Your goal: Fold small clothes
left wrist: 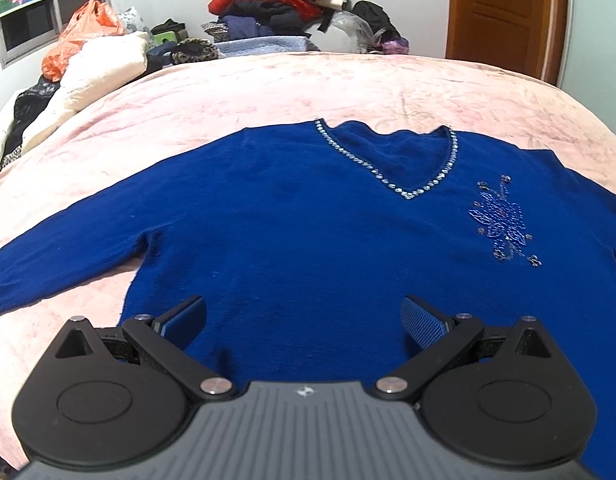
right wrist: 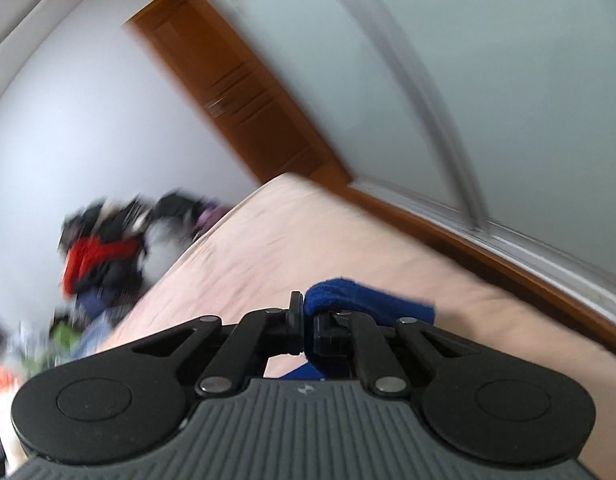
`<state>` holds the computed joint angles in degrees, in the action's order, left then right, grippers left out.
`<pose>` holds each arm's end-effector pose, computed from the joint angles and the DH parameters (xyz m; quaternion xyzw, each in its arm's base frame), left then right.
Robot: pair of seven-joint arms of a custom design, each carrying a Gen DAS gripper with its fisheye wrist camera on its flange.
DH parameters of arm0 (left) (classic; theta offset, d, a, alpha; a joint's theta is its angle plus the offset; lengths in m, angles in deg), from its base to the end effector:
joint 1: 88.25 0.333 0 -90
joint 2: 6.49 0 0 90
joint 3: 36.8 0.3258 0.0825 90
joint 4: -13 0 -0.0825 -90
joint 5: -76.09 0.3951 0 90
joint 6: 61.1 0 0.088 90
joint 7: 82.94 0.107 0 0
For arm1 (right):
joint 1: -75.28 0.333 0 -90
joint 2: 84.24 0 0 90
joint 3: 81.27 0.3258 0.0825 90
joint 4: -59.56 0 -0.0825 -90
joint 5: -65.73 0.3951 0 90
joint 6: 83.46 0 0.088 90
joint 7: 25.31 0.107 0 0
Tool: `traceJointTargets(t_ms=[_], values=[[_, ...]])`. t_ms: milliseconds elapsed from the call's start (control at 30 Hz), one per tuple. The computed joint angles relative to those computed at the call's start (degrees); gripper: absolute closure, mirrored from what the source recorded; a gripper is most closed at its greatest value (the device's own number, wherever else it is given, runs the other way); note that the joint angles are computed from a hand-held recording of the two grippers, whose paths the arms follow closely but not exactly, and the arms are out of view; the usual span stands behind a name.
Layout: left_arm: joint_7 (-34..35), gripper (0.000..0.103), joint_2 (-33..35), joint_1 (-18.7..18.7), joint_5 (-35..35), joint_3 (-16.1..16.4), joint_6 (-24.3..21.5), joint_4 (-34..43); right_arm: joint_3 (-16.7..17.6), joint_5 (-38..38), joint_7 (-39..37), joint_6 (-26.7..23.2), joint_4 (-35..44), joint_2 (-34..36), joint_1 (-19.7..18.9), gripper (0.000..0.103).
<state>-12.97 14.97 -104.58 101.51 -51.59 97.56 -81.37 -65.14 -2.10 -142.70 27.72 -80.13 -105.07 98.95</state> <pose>0.6221 -0.3650 0.4949 -0.4756 0.7915 -0.3097 0.2268 0.3759 0.2381 0.4674 -0.0655 0.8331 -0.4011 0.3752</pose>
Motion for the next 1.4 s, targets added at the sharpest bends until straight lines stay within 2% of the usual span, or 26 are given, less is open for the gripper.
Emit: traceJointTargets(t_ms=[233,333,467,567,633,733,800,867,967,1067,1100,1167,1200,1333,1400], values=[[-0.67,0.000,-0.53,0.79,-0.33,0.45,0.06,-0.65,-2.07,-3.62,-23.15,4.85,17.76,16.33,1.38,0.094],[-0.61,0.000,-0.58,1.40,-1.10,0.26,0.01,-0.79,-3.54,-2.90,-26.52,8.72,23.29,20.90,3.06,0.093],[-0.29,0.000,-0.54,2.03,-2.03,-0.01,-0.07,-0.81,-4.94,0.75,-30.63,12.09,28.39,26.01,5.34,0.083],[-0.18,0.000,-0.50,2.19,-2.32,-0.02,0.02,-0.80,-5.82,3.36,-33.19,11.66,30.43,28.48,7.37,0.044],[-0.05,0.000,-0.38,2.32,-2.67,-0.15,-0.06,-0.69,-6.36,3.18,-32.08,11.69,30.50,28.83,8.54,0.033],[0.27,0.000,-0.25,2.55,-3.33,-0.42,-0.05,-0.66,-7.06,2.18,-29.22,11.70,29.81,28.74,9.39,0.033],[0.56,0.000,-0.11,2.61,-3.57,-0.53,-0.09,-0.60,-7.42,0.53,-23.63,12.33,27.76,27.51,9.63,0.033],[0.94,0.000,0.00,2.65,-3.76,-0.63,-0.23,-0.52,-7.70,-2.24,-14.50,14.12,23.92,25.45,9.31,0.033],[1.25,0.000,0.17,2.66,-4.07,-0.71,-0.36,-0.34,-7.15,-8.28,5.04,15.26,17.46,21.78,8.43,0.034],[1.30,0.000,0.14,2.76,-4.38,-0.72,-0.20,-0.49,-5.74,-15.02,23.98,13.85,12.55,19.25,7.59,0.044],[1.31,0.000,0.17,2.80,-4.52,-0.75,-0.25,-0.45,-5.29,-15.52,26.54,13.02,12.01,18.99,7.38,0.045],[1.46,0.000,0.18,2.97,-4.95,-0.91,-0.28,-0.45,-4.72,-14.68,27.62,11.58,11.99,19.09,7.05,0.049],[1.49,0.000,0.16,3.00,-5.05,-0.92,-0.23,-0.51,-4.59,-14.12,27.12,11.23,12.30,19.38,6.92,0.055],[1.45,0.000,0.01,2.97,-4.84,-0.68,0.10,-0.71,-4.36,-9.97,23.83,10.21,13.89,20.37,6.90,0.086],[1.01,0.000,0.10,2.89,-4.54,-0.37,0.13,-0.54,-4.28,-9.68,23.65,9.78,14.34,20.71,7.12,0.088]])
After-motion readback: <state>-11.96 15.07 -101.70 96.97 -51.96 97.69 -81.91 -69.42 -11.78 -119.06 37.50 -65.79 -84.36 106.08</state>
